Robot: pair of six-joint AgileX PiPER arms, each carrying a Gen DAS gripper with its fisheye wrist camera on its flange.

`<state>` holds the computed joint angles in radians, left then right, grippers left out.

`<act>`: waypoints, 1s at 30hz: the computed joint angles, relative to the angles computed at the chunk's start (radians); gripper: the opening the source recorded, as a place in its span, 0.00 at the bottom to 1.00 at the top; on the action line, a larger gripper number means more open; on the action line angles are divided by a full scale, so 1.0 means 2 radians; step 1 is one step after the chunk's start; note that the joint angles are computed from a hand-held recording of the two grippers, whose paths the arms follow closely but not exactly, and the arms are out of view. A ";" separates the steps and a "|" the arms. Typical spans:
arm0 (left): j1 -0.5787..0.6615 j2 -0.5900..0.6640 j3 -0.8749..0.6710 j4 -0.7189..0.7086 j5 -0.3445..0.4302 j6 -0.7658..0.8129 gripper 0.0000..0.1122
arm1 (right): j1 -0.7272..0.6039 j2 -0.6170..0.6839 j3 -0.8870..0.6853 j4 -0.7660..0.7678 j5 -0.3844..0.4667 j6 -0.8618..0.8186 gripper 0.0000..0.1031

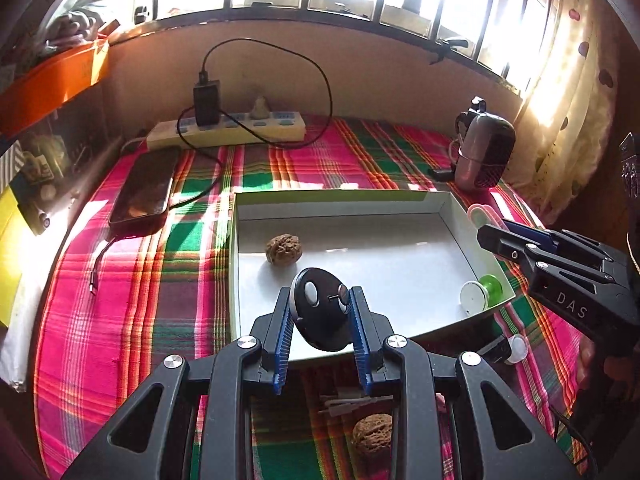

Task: Organize objects
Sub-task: 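Carry the puck and pink hook over the tray with both grippers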

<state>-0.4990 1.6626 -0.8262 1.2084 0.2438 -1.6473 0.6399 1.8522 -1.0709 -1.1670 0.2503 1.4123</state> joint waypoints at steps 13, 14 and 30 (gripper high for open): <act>0.040 0.075 -0.064 -0.116 -0.010 0.135 0.22 | -0.048 0.105 -0.130 0.267 0.021 -0.299 0.25; 0.040 0.080 -0.069 -0.123 -0.009 0.143 0.22 | -0.050 0.111 -0.138 0.278 0.024 -0.312 0.25; 0.037 0.113 -0.104 -0.165 0.012 0.196 0.22 | -0.058 0.145 -0.177 0.315 0.039 -0.366 0.25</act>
<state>-0.4254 1.8886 -1.0352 0.8779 0.2675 -1.2546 0.5239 2.1429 -1.4244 -0.5368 0.3292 0.6795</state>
